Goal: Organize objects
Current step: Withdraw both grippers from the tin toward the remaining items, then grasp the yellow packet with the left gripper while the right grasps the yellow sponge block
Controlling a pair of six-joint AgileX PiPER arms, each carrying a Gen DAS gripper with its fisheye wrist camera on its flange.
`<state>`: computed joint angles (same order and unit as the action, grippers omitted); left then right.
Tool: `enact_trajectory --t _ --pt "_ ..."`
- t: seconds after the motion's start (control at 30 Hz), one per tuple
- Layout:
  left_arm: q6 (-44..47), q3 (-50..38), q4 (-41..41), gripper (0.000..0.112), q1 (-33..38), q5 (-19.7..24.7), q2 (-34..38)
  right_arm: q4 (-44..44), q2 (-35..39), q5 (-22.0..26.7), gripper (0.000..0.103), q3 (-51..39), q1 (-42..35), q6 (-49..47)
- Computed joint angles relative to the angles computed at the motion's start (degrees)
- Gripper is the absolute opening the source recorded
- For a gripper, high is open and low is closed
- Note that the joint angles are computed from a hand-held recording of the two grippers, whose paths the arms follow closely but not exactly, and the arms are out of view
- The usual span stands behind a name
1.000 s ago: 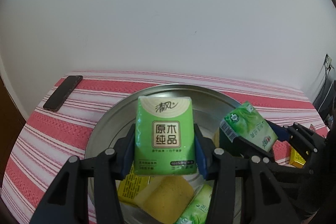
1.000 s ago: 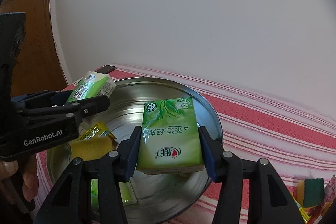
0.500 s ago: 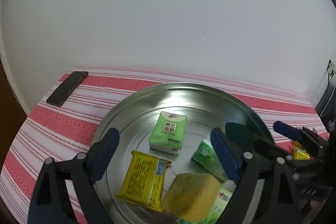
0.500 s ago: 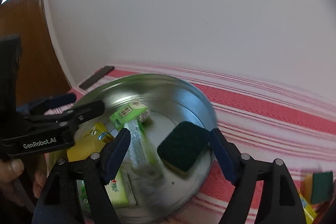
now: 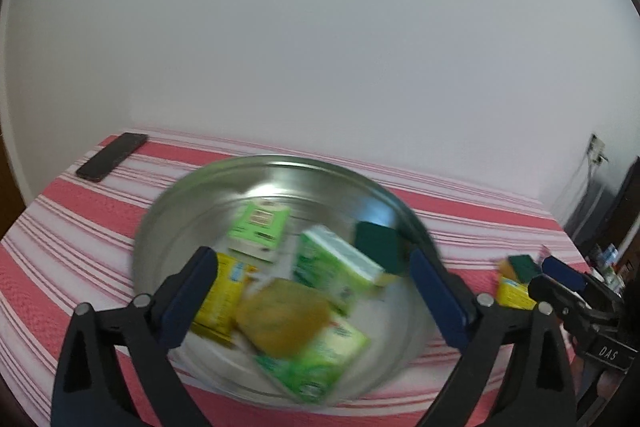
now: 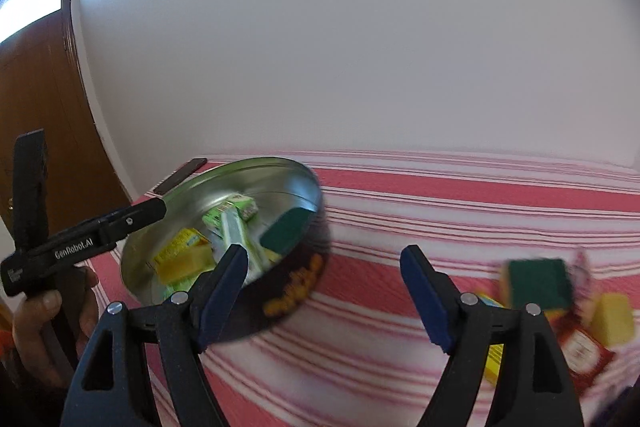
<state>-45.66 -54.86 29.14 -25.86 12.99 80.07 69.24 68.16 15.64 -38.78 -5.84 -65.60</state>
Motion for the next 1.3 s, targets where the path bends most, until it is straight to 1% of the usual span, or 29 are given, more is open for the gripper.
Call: enact_trajectory --t 0.03,0.07,0.17,0.2,0.27,0.33,0.4,0.53,0.57,0.6,0.63,0.67,0.77,0.8,0.87,0.97,1.03,1.07,1.17,1.2,1.23,1.3 --pt "-3.0 0.0 2.8 0.098 -1.4 0.2 0.0 2.1 -0.3 -0.4 0.081 0.8 -0.5 -2.1" --pt "-6.7 0.0 6.3 0.098 -3.0 0.3 0.1 2.3 -2.1 1.5 0.081 2.1 -3.2 -3.1" --pt "-13.4 -0.5 12.7 0.098 -7.7 1.1 0.9 3.6 -6.9 5.3 0.081 6.3 -11.6 -7.3" --pt "-15.4 -1.0 14.8 0.098 -9.6 1.6 1.6 2.8 -8.2 6.8 0.081 7.1 -14.5 -7.5" --pt "-18.5 -1.9 17.7 0.098 -12.5 2.5 2.9 3.0 -10.4 12.5 0.081 9.0 -23.4 -10.5" --pt "-20.2 -3.5 19.2 0.098 -15.6 3.6 5.0 4.1 -10.8 17.6 0.081 9.9 -30.9 -13.6" --pt "-20.7 -5.4 19.8 0.098 -18.3 4.7 7.5 5.0 -10.3 23.8 0.081 10.5 -39.9 -17.0" --pt "-19.2 -9.6 18.8 0.098 -22.7 6.4 12.1 5.2 -7.9 31.3 0.081 9.7 -52.4 -21.5" --pt "-18.4 -10.9 18.1 0.098 -23.7 7.0 13.2 5.4 -7.1 31.6 0.081 9.4 -53.7 -21.9" --pt "-16.1 -12.6 16.2 0.098 -24.6 7.5 14.7 6.1 -6.1 30.7 0.081 9.3 -53.8 -22.3" --pt "-13.6 -14.0 14.1 0.098 -25.2 8.0 16.0 6.4 -5.3 30.9 0.081 9.0 -54.5 -22.6" --pt "-11.0 -15.5 11.9 0.098 -25.8 8.6 17.3 5.5 -4.9 33.0 0.081 8.2 -57.5 -22.8" --pt "-0.6 -21.8 2.8 0.098 -27.0 10.9 22.6 5.9 -2.8 32.7 0.081 7.4 -58.9 -23.7" --pt "3.3 -24.3 -0.6 0.098 -27.3 11.7 24.5 6.0 -2.1 31.6 0.081 7.1 -58.4 -23.7" --pt "5.9 -27.7 -2.4 0.098 -28.0 13.4 27.1 5.8 -0.8 28.8 0.081 6.4 -56.9 -23.6" --pt "13.4 -34.4 -8.3 0.098 -28.4 17.3 31.8 4.7 3.2 26.7 0.081 3.9 -55.2 -21.6" --pt "18.4 -37.9 -12.7 0.098 -28.2 19.5 34.1 3.8 4.5 23.5 0.081 2.6 -53.6 -20.3" --pt "19.2 -39.5 -13.3 0.098 -28.2 20.7 35.1 2.3 5.7 22.4 0.081 1.3 -52.6 -18.8" --pt "18.9 -42.7 -11.5 0.098 -28.6 23.2 37.4 0.9 7.7 23.0 0.081 -0.6 -52.6 -17.3" --pt "18.6 -43.0 -11.0 0.098 -28.7 23.4 37.7 0.5 8.2 23.1 0.081 -1.2 -52.5 -16.7" --pt "19.3 -43.6 -11.6 0.094 -28.6 24.1 38.1 0.1 8.4 23.4 0.081 -1.7 -52.5 -16.4" --pt "23.7 -44.7 -16.4 0.083 -27.5 25.3 38.7 -0.6 9.3 23.3 0.081 -2.7 -51.6 -15.9"
